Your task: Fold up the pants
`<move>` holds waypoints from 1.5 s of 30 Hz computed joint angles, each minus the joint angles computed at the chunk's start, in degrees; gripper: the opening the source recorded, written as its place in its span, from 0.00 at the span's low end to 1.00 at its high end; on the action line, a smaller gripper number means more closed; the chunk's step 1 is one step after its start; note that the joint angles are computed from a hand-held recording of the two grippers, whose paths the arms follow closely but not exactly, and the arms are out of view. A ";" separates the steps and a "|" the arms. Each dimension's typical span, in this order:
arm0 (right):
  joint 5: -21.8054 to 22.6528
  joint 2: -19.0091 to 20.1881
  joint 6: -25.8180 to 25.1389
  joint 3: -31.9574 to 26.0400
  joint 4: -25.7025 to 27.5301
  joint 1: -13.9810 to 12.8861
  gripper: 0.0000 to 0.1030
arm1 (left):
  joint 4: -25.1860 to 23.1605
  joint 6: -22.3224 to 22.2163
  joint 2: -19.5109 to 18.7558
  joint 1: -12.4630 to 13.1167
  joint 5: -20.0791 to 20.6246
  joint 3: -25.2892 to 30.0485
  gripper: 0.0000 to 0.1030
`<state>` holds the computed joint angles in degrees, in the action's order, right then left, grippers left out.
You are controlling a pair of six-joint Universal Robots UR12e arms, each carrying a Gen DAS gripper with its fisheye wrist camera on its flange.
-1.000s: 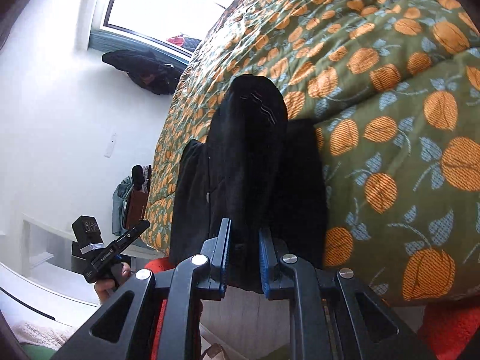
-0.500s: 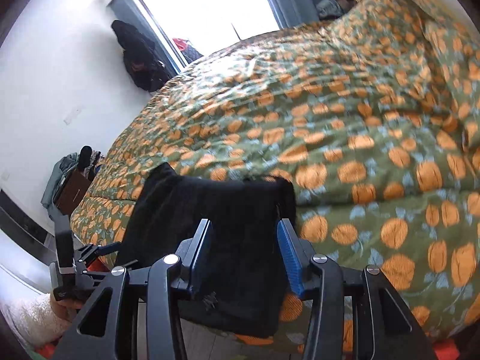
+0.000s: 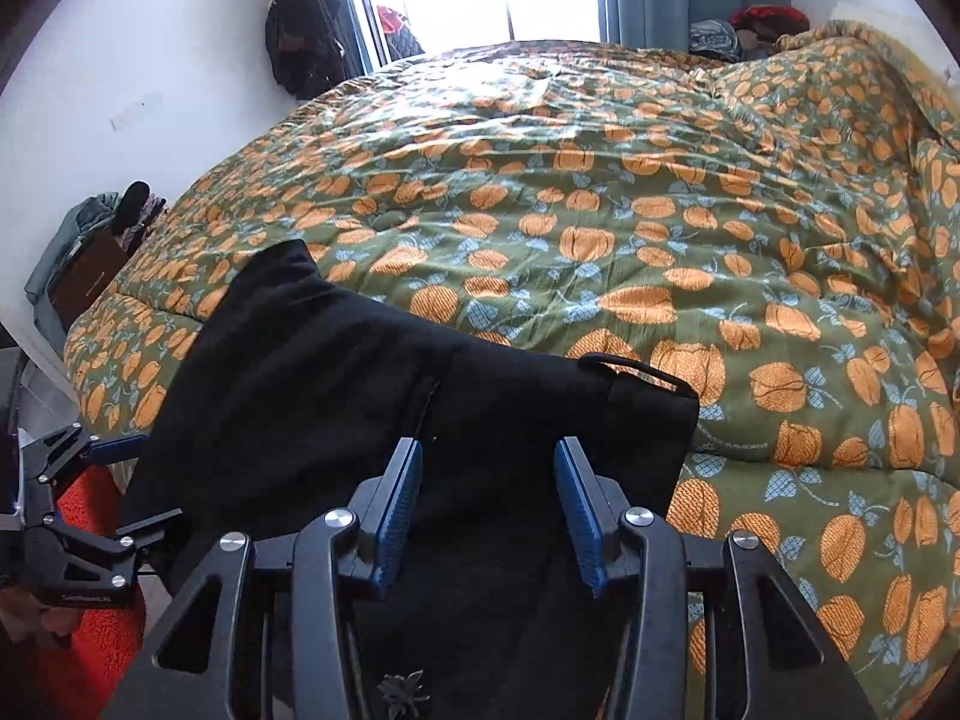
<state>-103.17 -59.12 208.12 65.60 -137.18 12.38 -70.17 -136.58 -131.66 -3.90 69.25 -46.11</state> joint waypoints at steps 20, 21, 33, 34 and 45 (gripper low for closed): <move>3.53 -0.73 3.66 5.21 -0.34 3.26 0.60 | 0.62 -0.87 0.05 -0.34 1.43 -0.73 0.88; 3.33 -0.63 3.50 5.06 -0.37 3.37 0.61 | 0.65 -0.89 0.03 -0.38 1.51 -0.72 0.88; 2.86 -0.52 2.62 4.99 -0.41 3.49 0.64 | 0.69 -0.99 -0.18 -0.44 1.72 -0.56 0.90; 2.86 -0.51 2.53 4.95 -0.37 3.49 0.64 | 0.72 -0.99 -0.21 -0.46 1.77 -0.55 0.90; 2.73 -0.39 2.01 4.78 -0.22 3.58 0.67 | 0.75 -1.10 -0.17 -0.46 1.81 -0.62 0.90</move>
<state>-100.44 -59.51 210.13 70.38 -137.40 15.97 -69.42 -137.68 -131.82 -4.37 71.07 -46.73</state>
